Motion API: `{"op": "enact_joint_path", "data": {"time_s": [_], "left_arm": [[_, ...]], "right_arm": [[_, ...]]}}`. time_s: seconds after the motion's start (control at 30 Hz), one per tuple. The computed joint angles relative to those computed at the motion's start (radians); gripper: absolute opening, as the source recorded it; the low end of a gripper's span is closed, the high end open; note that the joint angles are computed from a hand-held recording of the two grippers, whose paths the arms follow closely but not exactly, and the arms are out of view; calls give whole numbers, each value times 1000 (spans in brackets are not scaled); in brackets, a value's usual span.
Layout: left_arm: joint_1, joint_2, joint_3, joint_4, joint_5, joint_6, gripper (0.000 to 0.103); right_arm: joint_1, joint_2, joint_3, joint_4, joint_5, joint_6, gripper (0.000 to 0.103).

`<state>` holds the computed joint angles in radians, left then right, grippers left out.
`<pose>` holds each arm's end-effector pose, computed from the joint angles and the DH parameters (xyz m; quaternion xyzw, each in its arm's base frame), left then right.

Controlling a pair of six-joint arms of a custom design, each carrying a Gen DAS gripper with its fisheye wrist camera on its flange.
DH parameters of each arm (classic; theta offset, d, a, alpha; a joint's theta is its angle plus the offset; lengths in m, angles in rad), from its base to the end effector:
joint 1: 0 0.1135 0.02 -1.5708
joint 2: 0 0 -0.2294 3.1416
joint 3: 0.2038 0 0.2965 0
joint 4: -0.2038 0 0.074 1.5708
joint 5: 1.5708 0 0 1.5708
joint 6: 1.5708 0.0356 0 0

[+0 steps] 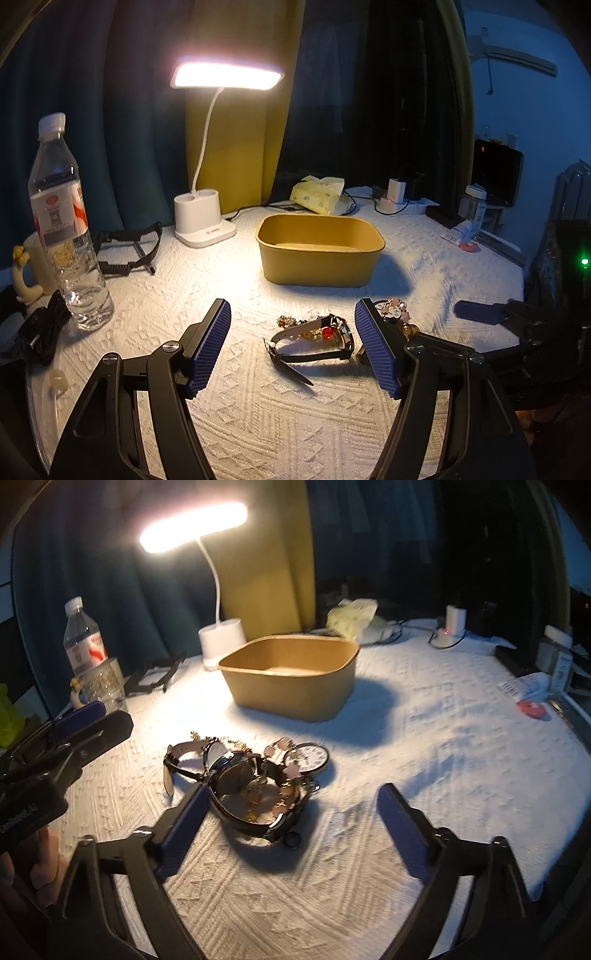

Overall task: Organize jewelry
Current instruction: 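Grasp the pink-beaded bracelet with the right gripper while the left gripper grasps the black-strap watch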

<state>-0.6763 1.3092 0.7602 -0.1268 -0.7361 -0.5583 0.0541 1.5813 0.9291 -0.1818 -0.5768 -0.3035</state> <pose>0.2630 -0.1804 0.1720 -0.1058 0.8489 0.0308 0.5170 0.3578 0.0388 0.1374 -0.2598 0.8619 0.2203 0.3756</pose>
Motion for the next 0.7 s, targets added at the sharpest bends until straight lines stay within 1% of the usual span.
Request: {"op": "enact_joint_path", "data": {"time_s": [0.1, 0.2, 0.27, 0.4, 0.43, 0.47, 0.5, 0.53, 0.57, 0.63, 0.7], "left_arm": [[19, -5, -4, -17, 31, -25, 73], [34, -24, -26, -21, 58, -47, 73], [44, -25, -28, -30, 74, -59, 73], [60, -22, -28, -51, 99, -73, 73], [64, -15, -23, -59, 105, -75, 73], [68, -7, -17, -66, 112, -77, 73], [70, 0, -10, -76, 117, -81, 73], [74, 11, 1, -89, 123, -85, 73], [78, 26, 14, -101, 131, -87, 73], [87, 55, 40, -123, 145, -88, 73], [94, 87, 68, -144, 161, -89, 73]], "right_arm": [[18, 39, 45, -28, 2, 2, 80], [28, 91, 106, -61, 13, 13, 71], [34, 129, 153, -94, 22, 13, 57], [47, 202, 234, -152, 23, 3, 47], [49, 215, 250, -164, 18, -3, 42], [52, 228, 265, -177, 16, -14, 34], [56, 233, 272, -178, 15, -21, 30], [57, 238, 280, -186, 6, -31, 21], [55, 242, 289, -197, -7, -39, 17], [48, 236, 291, -199, -35, -53, 10], [39, 233, 299, -204, -67, -64, 10]]}}
